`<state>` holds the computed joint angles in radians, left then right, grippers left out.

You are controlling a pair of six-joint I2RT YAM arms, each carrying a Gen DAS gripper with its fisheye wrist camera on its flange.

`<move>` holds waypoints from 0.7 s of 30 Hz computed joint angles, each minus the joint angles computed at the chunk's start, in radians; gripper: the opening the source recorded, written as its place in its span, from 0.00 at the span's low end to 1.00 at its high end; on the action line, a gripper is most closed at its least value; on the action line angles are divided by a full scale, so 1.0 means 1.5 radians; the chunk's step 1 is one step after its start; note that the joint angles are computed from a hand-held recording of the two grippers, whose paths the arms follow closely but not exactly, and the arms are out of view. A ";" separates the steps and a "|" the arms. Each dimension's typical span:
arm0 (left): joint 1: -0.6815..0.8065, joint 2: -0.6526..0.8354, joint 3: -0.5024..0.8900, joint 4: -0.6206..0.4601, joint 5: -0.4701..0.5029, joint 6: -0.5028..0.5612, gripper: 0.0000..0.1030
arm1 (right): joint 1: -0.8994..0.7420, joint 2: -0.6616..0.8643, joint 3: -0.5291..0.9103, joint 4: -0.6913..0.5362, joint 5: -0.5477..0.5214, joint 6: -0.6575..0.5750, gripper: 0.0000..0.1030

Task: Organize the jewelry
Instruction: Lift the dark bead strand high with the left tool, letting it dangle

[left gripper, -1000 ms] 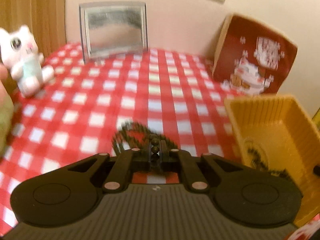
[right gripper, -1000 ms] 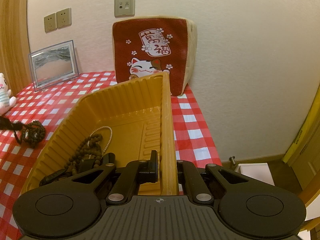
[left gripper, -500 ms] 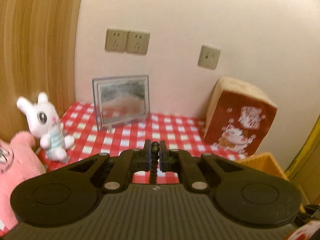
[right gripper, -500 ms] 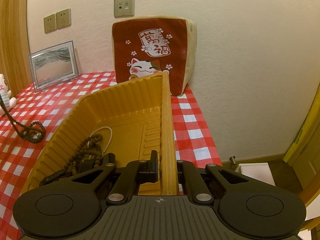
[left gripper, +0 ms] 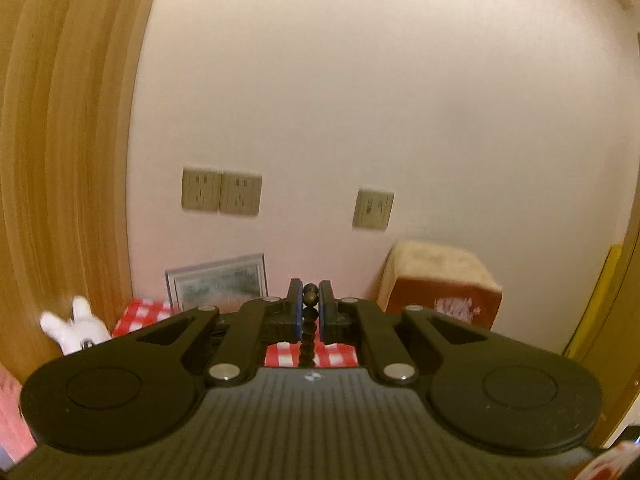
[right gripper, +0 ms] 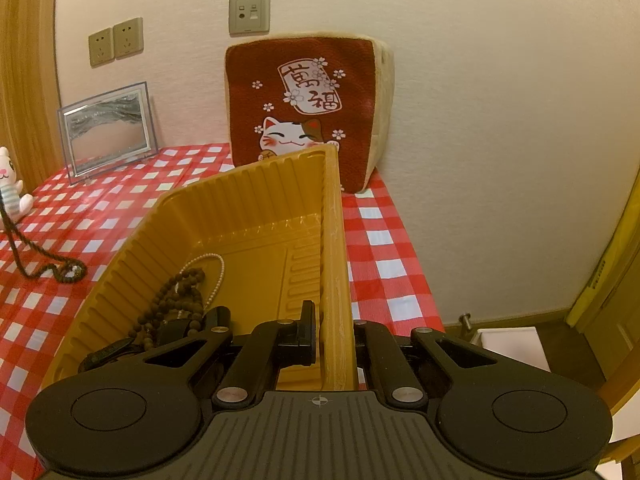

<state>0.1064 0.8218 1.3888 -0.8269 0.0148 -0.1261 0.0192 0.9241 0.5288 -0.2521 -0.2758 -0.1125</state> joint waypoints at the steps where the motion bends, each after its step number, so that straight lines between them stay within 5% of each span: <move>1: 0.014 0.005 0.019 -0.006 0.016 0.003 0.06 | 0.000 -0.001 0.000 0.000 0.000 0.000 0.05; 13: 0.087 0.062 0.229 -0.072 0.104 0.031 0.06 | 0.000 -0.003 0.001 -0.001 -0.003 0.000 0.05; 21: 0.034 0.093 0.339 -0.140 0.070 0.033 0.06 | -0.002 -0.012 -0.001 -0.002 -0.007 0.000 0.05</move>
